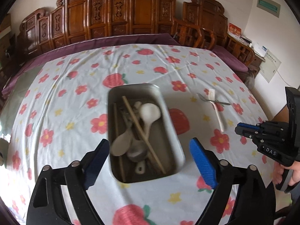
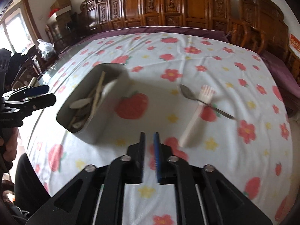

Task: Organize utensils
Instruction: 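Move both open grippers toward the remaining white fork and steel spoon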

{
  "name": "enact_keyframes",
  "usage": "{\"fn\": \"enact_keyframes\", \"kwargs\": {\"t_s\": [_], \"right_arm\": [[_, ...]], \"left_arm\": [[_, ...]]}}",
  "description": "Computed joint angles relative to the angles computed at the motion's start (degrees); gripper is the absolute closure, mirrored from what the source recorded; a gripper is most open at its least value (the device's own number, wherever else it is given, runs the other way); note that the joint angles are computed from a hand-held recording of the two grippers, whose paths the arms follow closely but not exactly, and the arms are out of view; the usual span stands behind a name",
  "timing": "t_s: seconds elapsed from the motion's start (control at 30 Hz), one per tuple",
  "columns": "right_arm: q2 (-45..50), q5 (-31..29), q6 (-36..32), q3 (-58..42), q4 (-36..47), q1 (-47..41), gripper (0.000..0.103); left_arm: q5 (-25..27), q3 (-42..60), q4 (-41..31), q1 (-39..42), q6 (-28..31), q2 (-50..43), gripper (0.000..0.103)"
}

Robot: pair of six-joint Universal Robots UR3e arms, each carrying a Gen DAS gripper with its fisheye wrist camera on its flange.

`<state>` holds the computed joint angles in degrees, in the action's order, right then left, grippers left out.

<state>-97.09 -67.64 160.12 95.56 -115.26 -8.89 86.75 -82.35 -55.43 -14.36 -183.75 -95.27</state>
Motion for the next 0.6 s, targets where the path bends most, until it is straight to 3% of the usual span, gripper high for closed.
{"fn": "enact_keyframes", "kwargs": {"t_s": [0.37, 0.47, 0.6], "right_arm": [[-1.1, 1.0, -13.3, 1.2, 3.5, -12.0, 0.085], [-0.4, 2.0, -15.9, 1.2, 3.6, -13.8, 0.074], [5.1, 2.1, -17.4, -1.8, 2.3, -14.2, 0.073]], "left_arm": [[3.7, 10.6, -1.0, -9.5, -6.1, -10.9, 0.017], [4.5, 14.9, -2.3, -11.6, -6.4, -14.8, 0.017], [5.6, 20.6, -3.8, -14.2, -7.0, -20.1, 0.017]]}}
